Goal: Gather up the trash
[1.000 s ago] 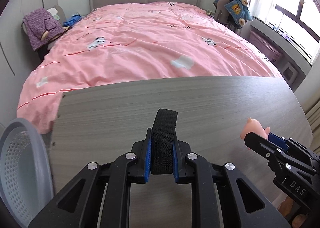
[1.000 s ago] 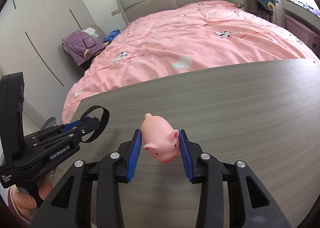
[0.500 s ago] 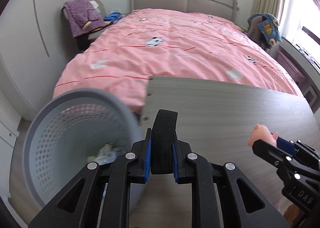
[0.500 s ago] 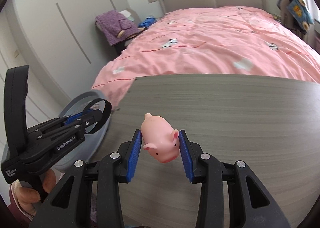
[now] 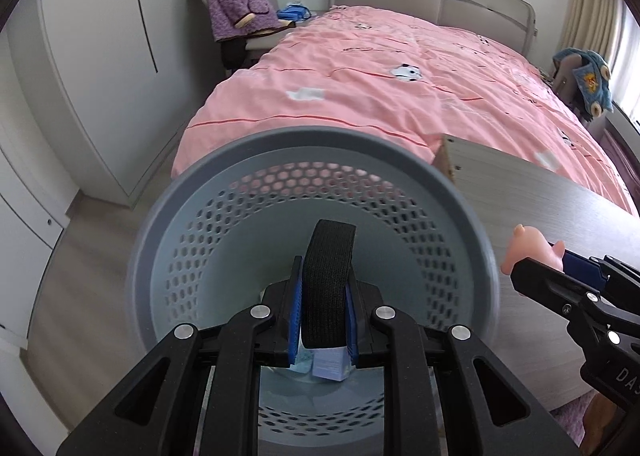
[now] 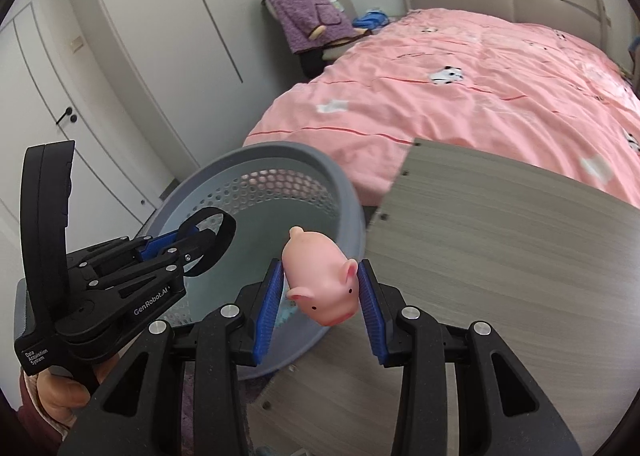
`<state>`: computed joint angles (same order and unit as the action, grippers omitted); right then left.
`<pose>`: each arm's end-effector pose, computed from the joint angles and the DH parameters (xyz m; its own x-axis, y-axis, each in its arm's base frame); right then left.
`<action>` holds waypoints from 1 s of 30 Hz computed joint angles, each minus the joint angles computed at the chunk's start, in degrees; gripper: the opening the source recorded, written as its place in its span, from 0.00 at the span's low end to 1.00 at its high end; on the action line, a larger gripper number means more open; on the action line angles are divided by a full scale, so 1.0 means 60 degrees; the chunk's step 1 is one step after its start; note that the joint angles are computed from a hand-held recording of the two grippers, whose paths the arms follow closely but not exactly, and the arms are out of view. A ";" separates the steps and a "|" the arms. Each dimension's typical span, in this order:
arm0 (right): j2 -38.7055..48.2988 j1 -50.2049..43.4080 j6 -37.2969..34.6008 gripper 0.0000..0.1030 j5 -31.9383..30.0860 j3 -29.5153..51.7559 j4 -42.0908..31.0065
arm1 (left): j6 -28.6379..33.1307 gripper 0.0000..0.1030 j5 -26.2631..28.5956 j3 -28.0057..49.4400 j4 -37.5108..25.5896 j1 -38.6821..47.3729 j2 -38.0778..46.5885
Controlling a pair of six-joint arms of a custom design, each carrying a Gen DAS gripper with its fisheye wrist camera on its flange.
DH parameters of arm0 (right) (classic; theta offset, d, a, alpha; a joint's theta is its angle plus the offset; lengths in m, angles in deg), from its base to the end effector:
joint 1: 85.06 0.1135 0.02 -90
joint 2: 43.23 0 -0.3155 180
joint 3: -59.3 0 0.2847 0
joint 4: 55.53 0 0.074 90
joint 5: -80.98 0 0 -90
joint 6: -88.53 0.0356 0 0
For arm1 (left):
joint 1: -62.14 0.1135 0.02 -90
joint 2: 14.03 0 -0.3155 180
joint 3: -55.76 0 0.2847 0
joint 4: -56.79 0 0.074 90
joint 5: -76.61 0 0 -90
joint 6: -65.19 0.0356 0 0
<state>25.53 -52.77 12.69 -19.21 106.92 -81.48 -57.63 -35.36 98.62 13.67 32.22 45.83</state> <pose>0.2042 0.1365 0.2250 -0.7539 -0.1916 -0.6285 -0.4571 0.8401 0.2922 0.1689 -0.0818 0.2103 -0.7947 -0.1226 -0.5945 -0.1543 0.9880 0.0026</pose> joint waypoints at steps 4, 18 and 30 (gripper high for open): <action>0.0680 0.0475 0.0143 0.37 0.0197 0.0386 0.0220 | 0.0521 0.17 0.0523 -0.0251 0.0234 0.0871 -0.0208; 0.1456 0.1007 0.0147 0.45 0.0650 0.0936 0.0464 | 0.1044 0.47 0.0854 -0.0394 0.0193 0.2106 -0.0659; 0.1337 0.1059 0.0257 0.48 0.0778 0.0811 0.0466 | 0.0467 0.62 0.0207 -0.0324 -0.0479 0.1570 -0.1037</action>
<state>33.55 -46.42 14.23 -14.54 111.78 -78.68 -54.83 -34.12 96.67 10.79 41.64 39.61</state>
